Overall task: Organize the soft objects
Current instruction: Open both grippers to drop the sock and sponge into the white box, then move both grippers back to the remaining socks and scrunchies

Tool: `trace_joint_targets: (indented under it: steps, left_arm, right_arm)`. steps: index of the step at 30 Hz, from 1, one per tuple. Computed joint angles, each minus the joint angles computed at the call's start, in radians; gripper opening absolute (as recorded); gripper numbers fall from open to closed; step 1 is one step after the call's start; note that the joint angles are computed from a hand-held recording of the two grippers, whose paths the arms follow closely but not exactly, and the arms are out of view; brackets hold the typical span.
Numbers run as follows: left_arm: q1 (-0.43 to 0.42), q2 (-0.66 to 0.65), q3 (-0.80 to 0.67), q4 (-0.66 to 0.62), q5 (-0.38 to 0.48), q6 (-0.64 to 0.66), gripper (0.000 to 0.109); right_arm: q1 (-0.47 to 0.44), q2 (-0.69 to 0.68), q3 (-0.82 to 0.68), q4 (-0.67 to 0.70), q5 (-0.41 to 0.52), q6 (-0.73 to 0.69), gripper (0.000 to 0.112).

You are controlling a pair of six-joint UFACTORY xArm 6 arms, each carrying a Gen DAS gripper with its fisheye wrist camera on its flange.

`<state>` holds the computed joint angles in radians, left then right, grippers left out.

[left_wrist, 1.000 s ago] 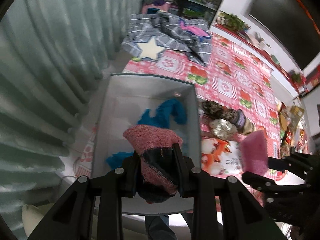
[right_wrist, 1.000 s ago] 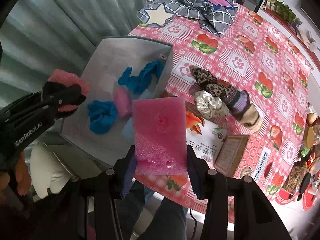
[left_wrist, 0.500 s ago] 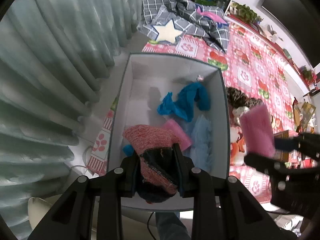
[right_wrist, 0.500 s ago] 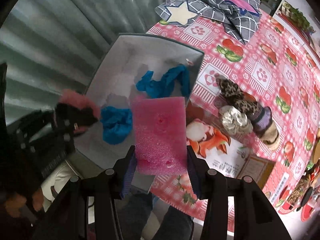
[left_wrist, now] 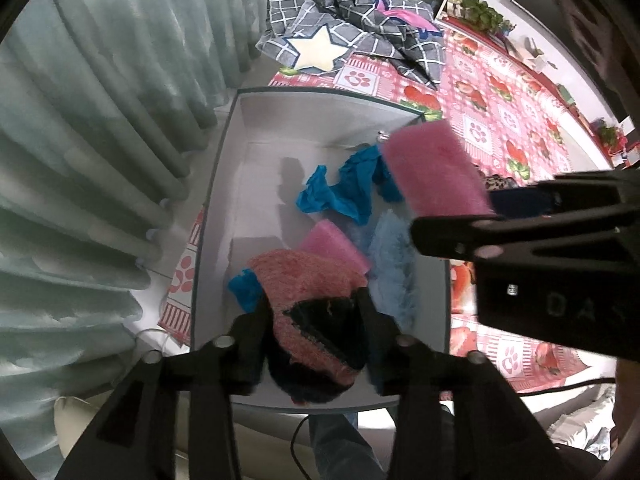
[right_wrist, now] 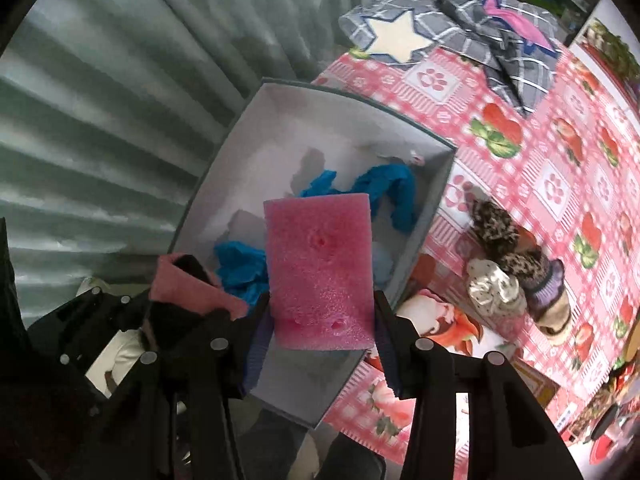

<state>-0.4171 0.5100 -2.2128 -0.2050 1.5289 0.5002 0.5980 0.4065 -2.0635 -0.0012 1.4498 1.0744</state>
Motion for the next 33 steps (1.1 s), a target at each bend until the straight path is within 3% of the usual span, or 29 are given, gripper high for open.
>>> trace_joint_targets:
  steps: [2,3,5,6,11,22,29,33]
  left_arm:
    - [0.004,-0.001,-0.002,-0.018,0.009,0.004,0.072]
    - [0.006,-0.003,-0.002,-0.024,0.009,0.005,0.077]
    - [0.006,-0.009,0.003,-0.027,0.01,0.008,0.083]
    - [0.004,-0.01,0.004,-0.022,0.01,0.01,0.083]
    - [-0.007,-0.031,0.046,0.001,0.003,0.006,0.103]
    - [-0.028,0.033,-0.101,-0.026,0.095,-0.008,0.103]
    - [-0.074,0.123,-0.281,-0.053,0.199,-0.023,0.103]
    - [-0.114,0.129,-0.303,-0.056,0.217,-0.009,0.103]
  right_arm:
    - [-0.003,0.008,-0.014,0.004,0.005,-0.01,0.05]
    - [-0.005,0.003,-0.006,0.01,-0.003,-0.012,0.053]
    - [-0.007,-0.01,0.016,0.015,-0.023,-0.007,0.089]
    - [-0.008,-0.016,0.025,0.013,-0.03,-0.003,0.092]
    - [-0.013,-0.035,0.052,0.028,-0.024,0.013,0.092]
    - [-0.02,-0.24,0.276,-0.011,-0.096,0.141,0.092]
    - [-0.017,-0.507,0.544,-0.059,-0.175,0.327,0.092]
    - [-0.017,-0.663,0.696,-0.056,-0.188,0.433,0.092]
